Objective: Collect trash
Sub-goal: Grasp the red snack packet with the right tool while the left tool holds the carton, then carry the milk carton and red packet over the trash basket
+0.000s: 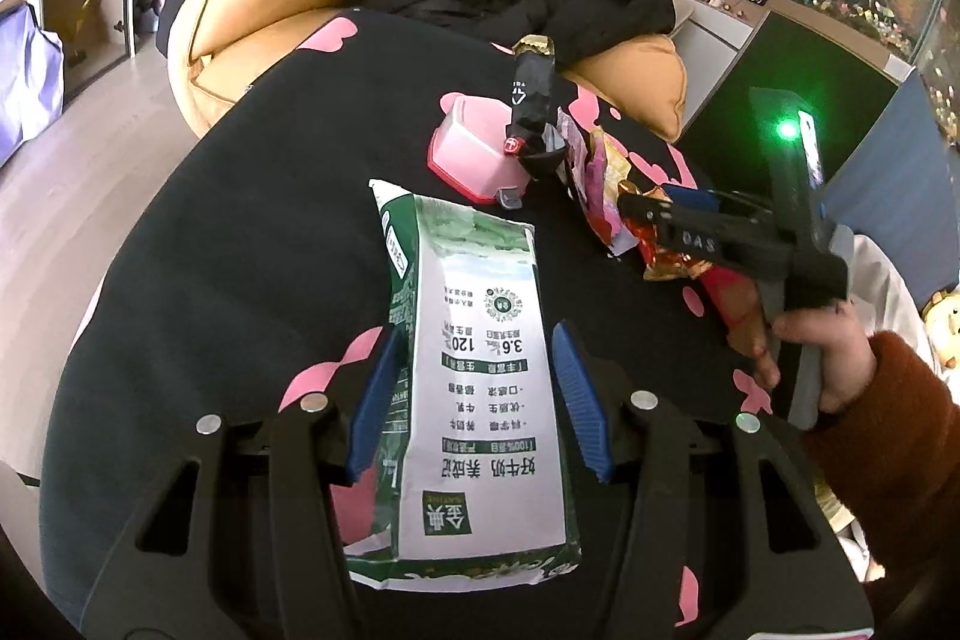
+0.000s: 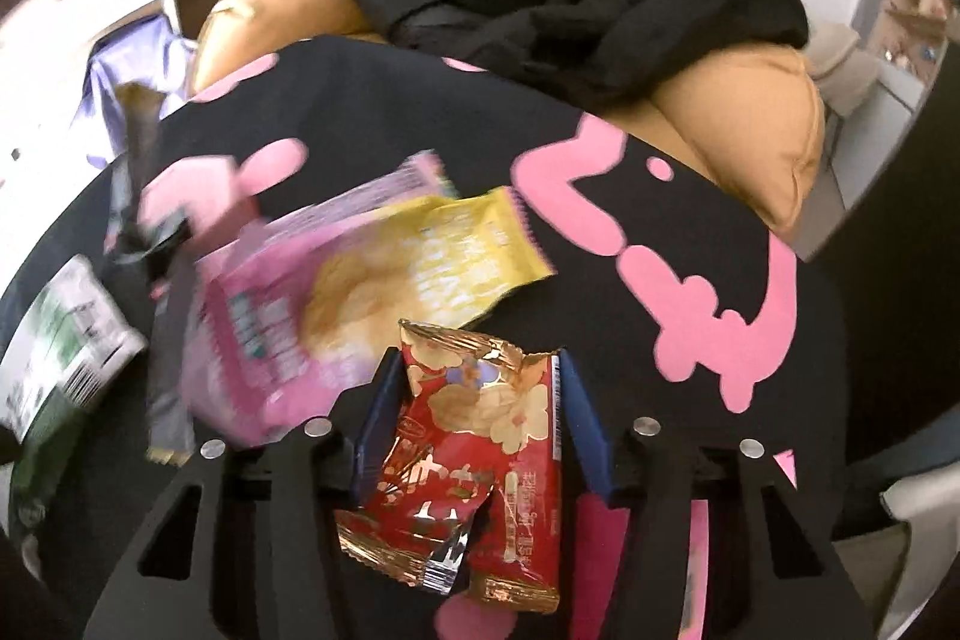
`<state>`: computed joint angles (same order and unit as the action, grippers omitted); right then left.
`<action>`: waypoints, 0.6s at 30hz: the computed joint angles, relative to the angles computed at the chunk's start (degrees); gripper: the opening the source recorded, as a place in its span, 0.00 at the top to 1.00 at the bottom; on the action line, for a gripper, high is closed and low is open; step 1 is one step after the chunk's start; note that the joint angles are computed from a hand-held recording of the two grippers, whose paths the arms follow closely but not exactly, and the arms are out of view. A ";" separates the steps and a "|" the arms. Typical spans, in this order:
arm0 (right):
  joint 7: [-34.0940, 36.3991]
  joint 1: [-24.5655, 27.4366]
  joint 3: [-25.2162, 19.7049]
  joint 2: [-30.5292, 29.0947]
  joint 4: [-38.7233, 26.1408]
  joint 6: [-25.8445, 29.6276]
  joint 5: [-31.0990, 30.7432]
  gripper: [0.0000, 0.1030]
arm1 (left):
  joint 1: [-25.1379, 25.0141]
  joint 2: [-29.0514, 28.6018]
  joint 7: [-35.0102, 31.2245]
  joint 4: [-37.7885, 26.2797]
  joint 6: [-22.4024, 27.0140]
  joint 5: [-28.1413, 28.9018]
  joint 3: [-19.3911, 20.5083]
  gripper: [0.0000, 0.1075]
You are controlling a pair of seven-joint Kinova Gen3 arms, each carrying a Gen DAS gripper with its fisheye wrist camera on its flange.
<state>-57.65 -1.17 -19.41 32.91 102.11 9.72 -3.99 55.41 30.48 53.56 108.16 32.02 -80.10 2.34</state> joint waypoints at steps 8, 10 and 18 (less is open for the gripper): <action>7.89 11.92 -12.78 -1.59 6.95 0.28 -3.55 0.54 | 0.70 0.22 -2.18 -0.75 0.97 2.90 0.35 0.54; 9.14 13.70 -14.04 -2.06 8.89 -1.02 -4.40 0.53 | 1.03 0.30 -2.51 -0.91 0.81 3.58 0.08 0.54; 11.83 17.39 -15.46 -1.61 9.54 1.65 -9.91 0.46 | 2.58 0.53 -5.47 -2.21 0.72 7.73 -1.17 0.54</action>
